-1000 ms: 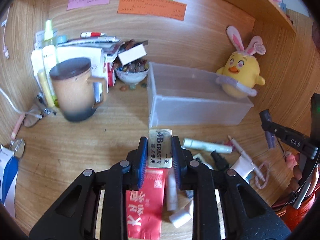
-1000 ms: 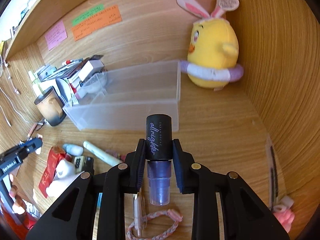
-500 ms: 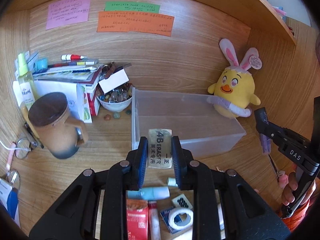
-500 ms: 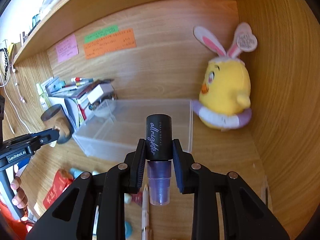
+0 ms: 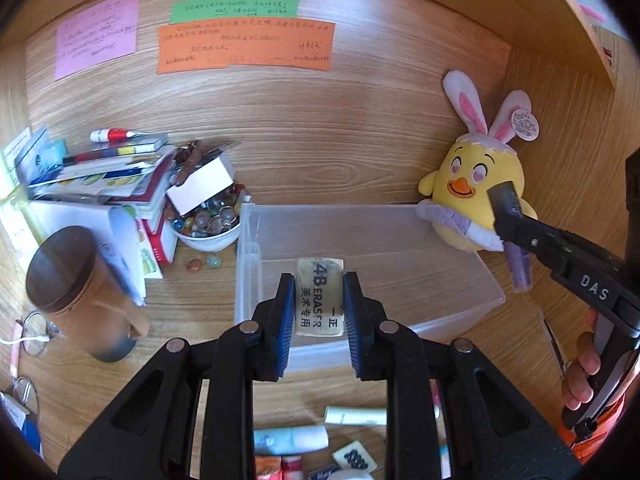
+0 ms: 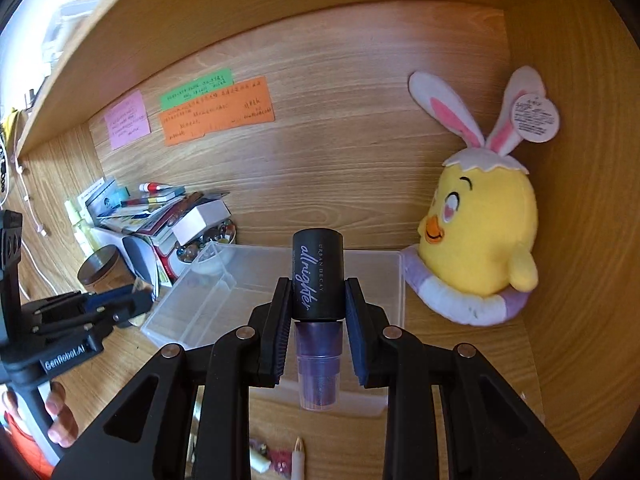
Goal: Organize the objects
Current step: 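Carry the eraser and lip-gloss bottle over the clear box and release both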
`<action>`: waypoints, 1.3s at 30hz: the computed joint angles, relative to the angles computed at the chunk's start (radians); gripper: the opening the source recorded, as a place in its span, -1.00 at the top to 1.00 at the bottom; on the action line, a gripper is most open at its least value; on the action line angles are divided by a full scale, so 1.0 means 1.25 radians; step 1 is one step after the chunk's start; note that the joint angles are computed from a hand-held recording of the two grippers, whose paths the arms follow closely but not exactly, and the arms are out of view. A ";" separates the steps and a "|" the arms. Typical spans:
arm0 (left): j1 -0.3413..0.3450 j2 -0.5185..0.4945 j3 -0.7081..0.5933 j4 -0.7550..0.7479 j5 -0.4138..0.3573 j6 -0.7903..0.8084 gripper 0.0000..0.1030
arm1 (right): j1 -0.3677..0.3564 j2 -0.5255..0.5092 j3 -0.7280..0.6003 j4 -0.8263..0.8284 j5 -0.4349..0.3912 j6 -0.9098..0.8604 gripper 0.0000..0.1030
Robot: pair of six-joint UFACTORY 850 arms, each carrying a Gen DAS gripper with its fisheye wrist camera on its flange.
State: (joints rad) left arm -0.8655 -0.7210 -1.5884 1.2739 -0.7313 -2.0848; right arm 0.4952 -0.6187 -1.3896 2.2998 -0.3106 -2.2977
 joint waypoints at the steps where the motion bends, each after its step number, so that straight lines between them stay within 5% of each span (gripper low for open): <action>1: 0.005 -0.007 -0.009 -0.003 0.006 0.005 0.55 | 0.001 -0.008 -0.011 -0.013 0.008 0.013 0.55; 7: 0.039 -0.037 -0.046 -0.060 0.068 0.050 0.55 | 0.008 -0.077 -0.099 -0.260 0.048 0.262 0.55; 24: 0.079 -0.141 -0.174 -0.245 0.069 0.287 0.55 | 0.036 -0.175 -0.201 -0.706 0.129 0.659 0.55; 29: 0.086 -0.172 -0.220 -0.314 0.062 0.373 0.55 | 0.037 -0.195 -0.229 -0.945 0.125 0.895 0.55; 39: 0.095 -0.185 -0.239 -0.358 0.078 0.421 0.54 | 0.042 -0.203 -0.237 -1.043 0.114 0.981 0.55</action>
